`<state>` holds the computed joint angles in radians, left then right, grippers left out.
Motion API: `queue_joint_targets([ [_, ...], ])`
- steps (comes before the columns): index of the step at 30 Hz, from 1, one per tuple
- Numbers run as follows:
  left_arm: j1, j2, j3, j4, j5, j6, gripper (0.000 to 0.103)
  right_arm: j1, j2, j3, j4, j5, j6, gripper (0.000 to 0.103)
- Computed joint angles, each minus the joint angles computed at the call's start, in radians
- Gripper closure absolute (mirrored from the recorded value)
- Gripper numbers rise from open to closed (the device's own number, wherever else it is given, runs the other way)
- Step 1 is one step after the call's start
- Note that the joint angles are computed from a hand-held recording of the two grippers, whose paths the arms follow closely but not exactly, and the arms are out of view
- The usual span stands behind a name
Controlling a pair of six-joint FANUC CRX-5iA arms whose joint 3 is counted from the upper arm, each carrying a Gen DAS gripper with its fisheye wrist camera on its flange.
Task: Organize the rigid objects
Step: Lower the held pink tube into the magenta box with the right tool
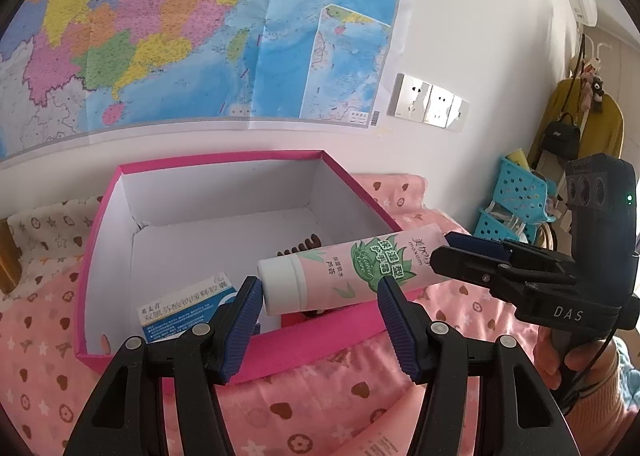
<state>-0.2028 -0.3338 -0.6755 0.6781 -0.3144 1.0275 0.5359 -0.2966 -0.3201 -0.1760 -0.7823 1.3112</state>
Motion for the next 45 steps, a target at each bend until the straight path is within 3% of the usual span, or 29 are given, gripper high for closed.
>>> queue_joint_targets([
  [45,0.020,0.078,0.072,-0.074,-0.031,0.065,0.043,-0.035,0.083,0.049,-0.030,-0.008,0.055,0.051],
])
